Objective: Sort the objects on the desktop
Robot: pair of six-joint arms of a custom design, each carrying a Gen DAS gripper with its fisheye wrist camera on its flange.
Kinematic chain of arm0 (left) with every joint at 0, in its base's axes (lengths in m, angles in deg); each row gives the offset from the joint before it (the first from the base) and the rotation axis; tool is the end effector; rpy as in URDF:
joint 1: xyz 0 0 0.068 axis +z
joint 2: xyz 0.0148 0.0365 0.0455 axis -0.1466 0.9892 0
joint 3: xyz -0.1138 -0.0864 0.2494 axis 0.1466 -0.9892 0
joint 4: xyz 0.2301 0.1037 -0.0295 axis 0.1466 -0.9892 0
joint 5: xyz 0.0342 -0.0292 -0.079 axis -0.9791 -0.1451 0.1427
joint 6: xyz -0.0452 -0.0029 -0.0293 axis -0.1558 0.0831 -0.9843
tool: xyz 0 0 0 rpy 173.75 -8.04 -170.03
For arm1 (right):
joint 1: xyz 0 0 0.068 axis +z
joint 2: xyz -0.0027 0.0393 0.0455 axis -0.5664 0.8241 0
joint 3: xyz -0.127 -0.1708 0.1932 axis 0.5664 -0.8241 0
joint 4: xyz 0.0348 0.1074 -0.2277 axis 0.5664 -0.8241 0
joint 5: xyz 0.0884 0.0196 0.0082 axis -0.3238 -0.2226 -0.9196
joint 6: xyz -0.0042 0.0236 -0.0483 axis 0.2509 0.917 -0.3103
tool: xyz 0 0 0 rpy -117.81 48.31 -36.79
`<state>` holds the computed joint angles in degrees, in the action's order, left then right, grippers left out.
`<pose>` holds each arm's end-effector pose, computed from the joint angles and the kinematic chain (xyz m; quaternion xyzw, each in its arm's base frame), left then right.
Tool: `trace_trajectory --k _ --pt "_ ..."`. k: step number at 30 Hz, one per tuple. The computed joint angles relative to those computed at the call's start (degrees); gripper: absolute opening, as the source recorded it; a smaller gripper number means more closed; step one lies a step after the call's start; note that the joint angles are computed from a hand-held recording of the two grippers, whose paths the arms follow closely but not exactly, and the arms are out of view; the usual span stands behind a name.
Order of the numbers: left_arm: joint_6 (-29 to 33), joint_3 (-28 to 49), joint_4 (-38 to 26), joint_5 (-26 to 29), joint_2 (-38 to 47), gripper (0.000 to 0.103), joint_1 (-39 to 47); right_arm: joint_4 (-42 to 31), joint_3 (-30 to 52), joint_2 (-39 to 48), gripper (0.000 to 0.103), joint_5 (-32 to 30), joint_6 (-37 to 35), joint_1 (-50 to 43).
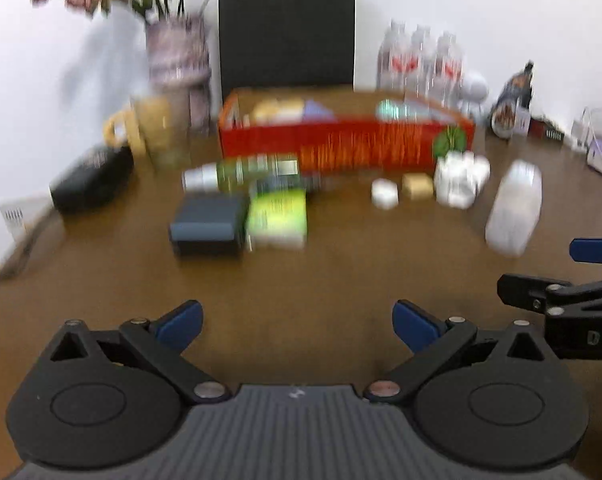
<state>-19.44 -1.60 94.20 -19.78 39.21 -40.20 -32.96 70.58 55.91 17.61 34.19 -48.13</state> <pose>0.2806 -0.1554 0.1302 -0.0008 0.9040 0.0184 0.4271 0.2866 -0.0569 0.1199 -0.1122 0.8932 0.0410 0.4335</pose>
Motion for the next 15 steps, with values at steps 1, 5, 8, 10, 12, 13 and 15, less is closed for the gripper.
trace_trajectory --k 1,5,8,10,12,13,15 --pt "-0.5 0.3 -0.5 -0.5 0.7 0.103 -0.2 0.9 0.2 1.3 0.092 0.2 0.7 0.0" --pt "0.0 0.6 0.7 -1.2 2.0 0.103 0.0 3.9 0.7 4.7 0.093 1.0 3.9 0.4" --pt "-0.6 1.1 0.3 -0.3 2.3 0.103 0.8 5.7 0.8 6.4 0.093 3.2 4.0 1.8" --pt "-1.0 0.4 1.1 0.3 2.3 0.103 1.1 6.6 0.6 7.1 0.095 3.9 4.0 2.1" --pt "-1.2 -0.2 1.7 0.5 2.3 0.103 1.1 7.0 0.7 7.7 0.102 4.0 4.2 2.1" --pt "-1.3 -0.3 1.9 0.8 2.3 0.103 1.2 6.2 1.1 8.0 0.103 3.7 4.5 1.9" --pt "-1.1 -0.2 2.1 1.3 2.4 0.103 1.4 5.5 1.5 8.2 0.103 3.3 5.1 1.8"
